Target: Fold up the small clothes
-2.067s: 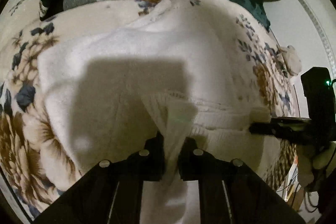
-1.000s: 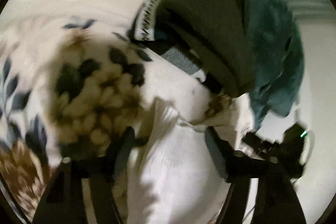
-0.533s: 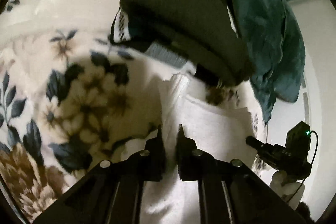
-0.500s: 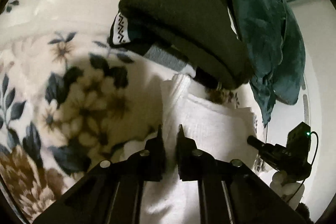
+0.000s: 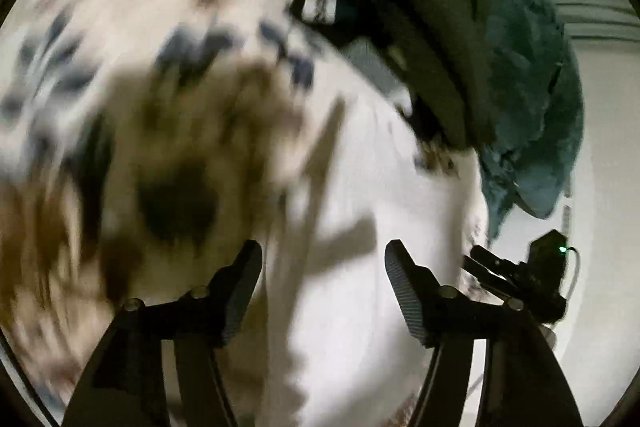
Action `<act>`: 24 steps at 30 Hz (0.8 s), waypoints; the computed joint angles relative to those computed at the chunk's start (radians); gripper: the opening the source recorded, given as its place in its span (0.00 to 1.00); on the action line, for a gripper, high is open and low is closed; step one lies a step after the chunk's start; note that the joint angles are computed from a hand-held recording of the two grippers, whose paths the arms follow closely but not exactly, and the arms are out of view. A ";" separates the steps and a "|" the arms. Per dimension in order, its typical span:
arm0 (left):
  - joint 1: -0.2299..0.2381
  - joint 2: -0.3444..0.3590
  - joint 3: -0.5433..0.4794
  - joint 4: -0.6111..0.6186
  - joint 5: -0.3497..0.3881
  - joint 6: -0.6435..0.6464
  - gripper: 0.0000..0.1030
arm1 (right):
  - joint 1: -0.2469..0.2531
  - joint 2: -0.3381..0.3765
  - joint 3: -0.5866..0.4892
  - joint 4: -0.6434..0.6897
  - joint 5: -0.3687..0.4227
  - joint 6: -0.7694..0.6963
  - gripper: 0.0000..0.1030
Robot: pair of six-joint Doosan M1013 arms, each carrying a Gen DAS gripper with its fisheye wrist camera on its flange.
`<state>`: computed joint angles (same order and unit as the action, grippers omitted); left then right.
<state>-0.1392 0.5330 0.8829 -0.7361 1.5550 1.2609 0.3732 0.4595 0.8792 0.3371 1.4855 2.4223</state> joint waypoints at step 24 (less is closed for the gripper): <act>-0.022 -0.187 0.275 -0.034 -0.017 0.027 0.61 | 0.054 -0.103 0.221 0.144 -0.010 0.030 0.21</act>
